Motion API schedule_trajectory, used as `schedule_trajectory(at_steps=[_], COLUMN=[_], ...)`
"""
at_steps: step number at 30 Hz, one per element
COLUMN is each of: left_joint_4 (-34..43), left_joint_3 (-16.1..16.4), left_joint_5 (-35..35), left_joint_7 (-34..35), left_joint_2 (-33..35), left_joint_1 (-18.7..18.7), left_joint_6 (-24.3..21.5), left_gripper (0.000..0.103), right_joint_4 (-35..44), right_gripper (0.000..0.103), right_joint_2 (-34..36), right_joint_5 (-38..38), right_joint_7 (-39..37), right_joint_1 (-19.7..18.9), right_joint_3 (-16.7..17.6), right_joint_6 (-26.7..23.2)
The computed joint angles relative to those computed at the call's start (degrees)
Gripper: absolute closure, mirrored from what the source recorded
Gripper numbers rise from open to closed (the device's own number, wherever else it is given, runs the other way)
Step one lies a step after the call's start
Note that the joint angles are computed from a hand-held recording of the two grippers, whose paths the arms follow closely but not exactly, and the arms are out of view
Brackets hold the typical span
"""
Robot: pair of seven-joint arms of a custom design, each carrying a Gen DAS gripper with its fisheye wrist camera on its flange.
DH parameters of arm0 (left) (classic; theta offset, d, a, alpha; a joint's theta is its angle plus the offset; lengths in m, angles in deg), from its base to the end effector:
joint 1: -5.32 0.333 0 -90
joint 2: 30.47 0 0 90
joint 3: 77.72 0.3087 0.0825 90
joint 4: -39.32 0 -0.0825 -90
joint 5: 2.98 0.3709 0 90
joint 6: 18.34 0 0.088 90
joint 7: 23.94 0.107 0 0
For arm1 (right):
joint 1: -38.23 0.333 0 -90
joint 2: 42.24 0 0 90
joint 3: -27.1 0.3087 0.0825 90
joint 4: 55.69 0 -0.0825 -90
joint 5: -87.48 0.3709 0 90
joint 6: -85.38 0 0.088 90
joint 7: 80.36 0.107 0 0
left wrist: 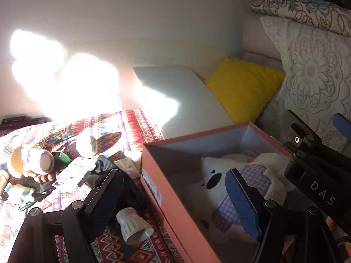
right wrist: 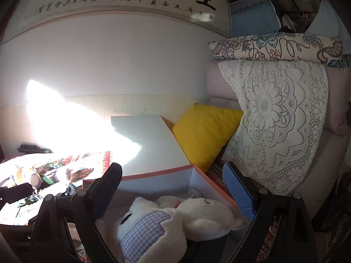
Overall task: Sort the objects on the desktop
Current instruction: 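Withdraw both open tools from the pink box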
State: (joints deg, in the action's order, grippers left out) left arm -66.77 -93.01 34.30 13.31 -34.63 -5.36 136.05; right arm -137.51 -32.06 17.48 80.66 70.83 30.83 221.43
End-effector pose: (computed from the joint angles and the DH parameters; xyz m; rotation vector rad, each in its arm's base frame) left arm 0.5081 -0.2761 0.6470 -1.6379 1.6364 -1.0310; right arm 0.5301 0.3713 0.6833 -1.4245 1.4482 -1.1913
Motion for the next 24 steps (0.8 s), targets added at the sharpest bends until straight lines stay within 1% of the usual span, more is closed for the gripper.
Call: schedule_trajectory(at_steps=[2,4,10,14,19,22,24], left_joint_4=[-3.3,-7.2,-22.1,-32.0,-39.7,-40.7,-40.2], left_joint_3=[0.4,0.3,-0.3,0.6,0.8,-0.4,-1.9], left_joint_5=[-0.3,-1.2,-5.1,-10.3,-17.4,-20.2,-21.3], left_joint_7=[-0.5,-0.8,-1.4,1.3,5.9,7.5,8.3], left_joint_2=[-2.9,-6.2,-17.9,-24.3,-26.7,-25.4,-23.5], left_joint_1=[0.6,1.9,6.7,7.9,8.2,9.6,11.3], left_joint_6=[0.4,1.1,1.4,0.8,0.0,1.8,3.0], left_gripper=[0.022,0.022,0.02,0.02,0.02,0.02,0.02], right_joint_4=[-0.8,-1.4,-3.7,-5.3,-7.6,-7.7,-7.4], right_gripper=[0.007,0.007,0.007,0.007,0.007,0.007,0.008], right_joint_2=[-0.6,-0.9,-1.5,-1.4,-0.7,1.0,2.2], right_joint_5=[-1.1,-0.6,2.7,5.6,14.1,21.2,26.1], right_joint_7=[0.8,1.0,-0.8,-2.8,-6.8,-10.7,-13.2], right_joint_1=[1.1,1.6,3.6,5.4,6.8,7.3,7.3], right_joint_3=[0.6,1.3,3.6,5.1,6.8,7.4,7.4], right_joint_6=[-1.5,-1.9,-1.5,-0.6,3.8,6.6,8.4])
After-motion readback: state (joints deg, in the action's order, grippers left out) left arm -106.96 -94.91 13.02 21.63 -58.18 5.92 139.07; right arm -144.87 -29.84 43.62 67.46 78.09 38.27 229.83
